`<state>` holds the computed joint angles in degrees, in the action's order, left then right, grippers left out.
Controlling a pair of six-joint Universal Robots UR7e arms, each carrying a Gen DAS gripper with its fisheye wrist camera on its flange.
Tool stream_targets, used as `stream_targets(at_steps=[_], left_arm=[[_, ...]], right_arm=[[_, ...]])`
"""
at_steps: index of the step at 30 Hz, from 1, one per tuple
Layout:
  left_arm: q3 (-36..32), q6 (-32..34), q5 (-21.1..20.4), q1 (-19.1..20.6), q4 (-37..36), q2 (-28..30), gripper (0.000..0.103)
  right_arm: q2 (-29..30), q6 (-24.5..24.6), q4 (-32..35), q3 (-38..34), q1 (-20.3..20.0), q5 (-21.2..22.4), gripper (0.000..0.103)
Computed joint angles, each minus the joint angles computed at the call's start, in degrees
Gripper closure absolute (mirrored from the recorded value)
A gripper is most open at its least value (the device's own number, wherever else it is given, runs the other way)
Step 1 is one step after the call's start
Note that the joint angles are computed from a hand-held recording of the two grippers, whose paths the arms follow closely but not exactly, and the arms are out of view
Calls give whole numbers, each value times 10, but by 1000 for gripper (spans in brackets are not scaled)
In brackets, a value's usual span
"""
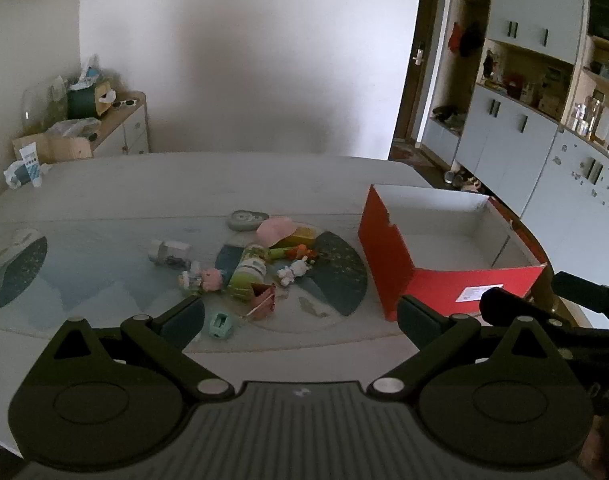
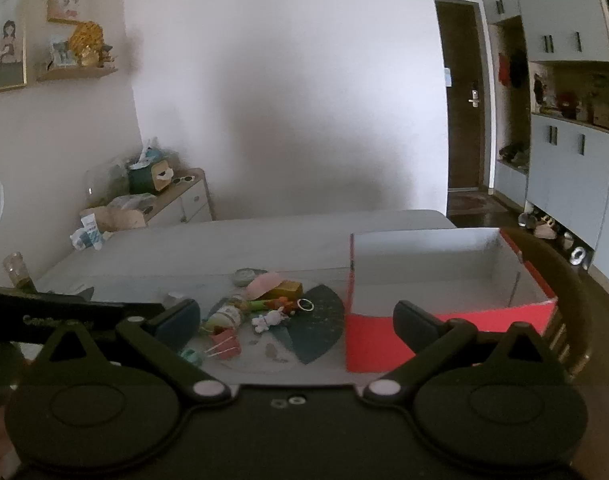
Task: Organize rigid objects
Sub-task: 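Reach both tools toward the pile, right toward the pink binder clip, left toward the white tape roll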
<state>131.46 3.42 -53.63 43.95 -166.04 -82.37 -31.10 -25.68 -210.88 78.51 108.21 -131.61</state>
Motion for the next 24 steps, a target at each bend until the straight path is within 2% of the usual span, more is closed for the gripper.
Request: stream_targets(at_steps=[12, 24], left_arm=[[-87, 76, -46, 82, -14, 65, 0], [-186, 201, -71, 182, -34, 149, 0]], right_arm=[[66, 8, 104, -133, -2, -6, 0], [123, 93, 301, -266, -17, 5, 0]])
